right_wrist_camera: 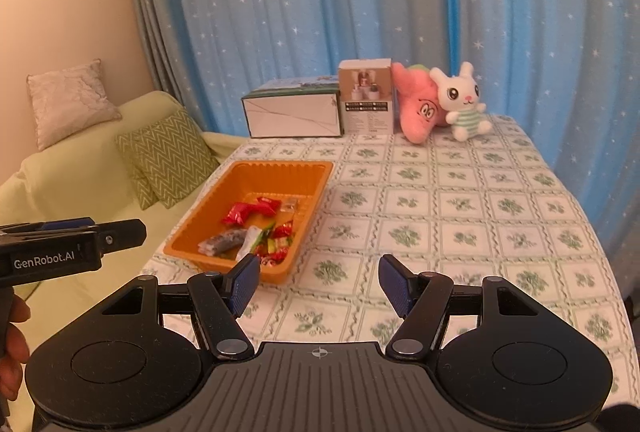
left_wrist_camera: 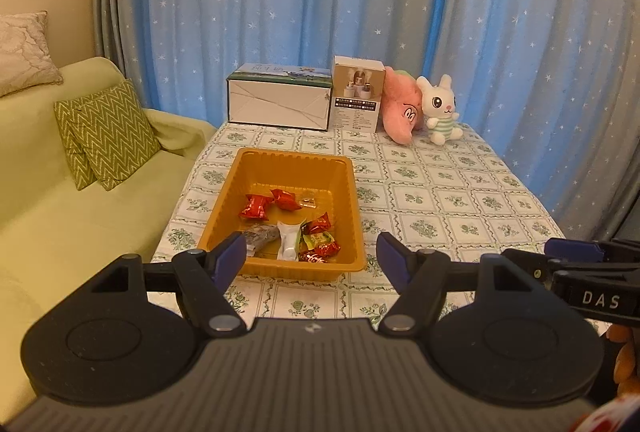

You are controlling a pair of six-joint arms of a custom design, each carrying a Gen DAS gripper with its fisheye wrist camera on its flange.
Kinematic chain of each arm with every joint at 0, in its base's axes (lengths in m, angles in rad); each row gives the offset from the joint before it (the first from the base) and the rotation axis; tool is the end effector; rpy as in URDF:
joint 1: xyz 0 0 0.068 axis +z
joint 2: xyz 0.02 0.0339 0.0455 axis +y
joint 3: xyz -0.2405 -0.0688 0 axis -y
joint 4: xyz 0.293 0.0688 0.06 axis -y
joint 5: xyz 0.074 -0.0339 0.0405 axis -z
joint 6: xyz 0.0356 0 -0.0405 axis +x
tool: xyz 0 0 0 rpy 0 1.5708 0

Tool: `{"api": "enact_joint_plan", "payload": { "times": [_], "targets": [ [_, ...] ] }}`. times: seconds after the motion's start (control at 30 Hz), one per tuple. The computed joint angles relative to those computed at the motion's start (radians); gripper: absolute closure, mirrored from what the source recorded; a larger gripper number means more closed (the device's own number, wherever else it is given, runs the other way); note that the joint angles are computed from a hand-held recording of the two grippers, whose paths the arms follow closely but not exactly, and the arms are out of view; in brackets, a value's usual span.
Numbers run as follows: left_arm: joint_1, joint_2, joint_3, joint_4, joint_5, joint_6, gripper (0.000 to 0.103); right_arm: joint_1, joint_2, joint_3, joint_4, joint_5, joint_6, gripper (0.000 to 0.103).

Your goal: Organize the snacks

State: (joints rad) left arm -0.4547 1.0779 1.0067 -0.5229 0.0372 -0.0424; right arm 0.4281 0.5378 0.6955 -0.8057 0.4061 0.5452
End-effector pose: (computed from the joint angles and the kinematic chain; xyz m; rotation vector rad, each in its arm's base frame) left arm 0.2631 -0.1301 0.3030 0.4679 2.1319 -0.3246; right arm 0.1682 0.0613 0.2776 0.3454 2.1328 0.1086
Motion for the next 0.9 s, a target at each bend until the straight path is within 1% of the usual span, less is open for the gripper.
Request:
{"api": "enact_joint_plan", "payload": {
  "times": [0.07, 0.23, 0.33, 0.6, 0.7, 0.77, 0.9],
  "targets": [
    [-0.007, -0.027, -0.018, -0.007, -0.013, -0.009, 0.034, 0.030, -0.025, -0.006, -0.025, 0.028, 0.024, 0.037],
    [-0.017, -0.074, -0.046, -0.032, -0.012, -0.019, 0.035, 0.119, -0.072, -0.002, -0.103, 0.115, 0.082, 0.037],
    [-0.023, -0.106, -0.064, -0.051, 0.001, -0.015, 0.035, 0.175, -0.081, 0.013, -0.159, 0.172, 0.134, 0.037],
    [-0.046, -0.192, -0.107, -0.099, 0.001, -0.016, 0.036, 0.337, -0.064, 0.054, -0.307, 0.300, 0.266, 0.037],
    [-0.048, -0.221, -0.122, -0.116, 0.000, -0.010, 0.037, 0.393, -0.057, 0.064, -0.361, 0.335, 0.323, 0.037],
    [-0.050, -0.235, -0.128, -0.129, 0.001, -0.005, 0.040, 0.424, -0.050, 0.070, -0.391, 0.355, 0.359, 0.037],
    [-0.051, -0.251, -0.141, -0.145, 0.010, 0.003, 0.040, 0.469, -0.042, 0.073, -0.428, 0.376, 0.409, 0.037]
  ]
}}
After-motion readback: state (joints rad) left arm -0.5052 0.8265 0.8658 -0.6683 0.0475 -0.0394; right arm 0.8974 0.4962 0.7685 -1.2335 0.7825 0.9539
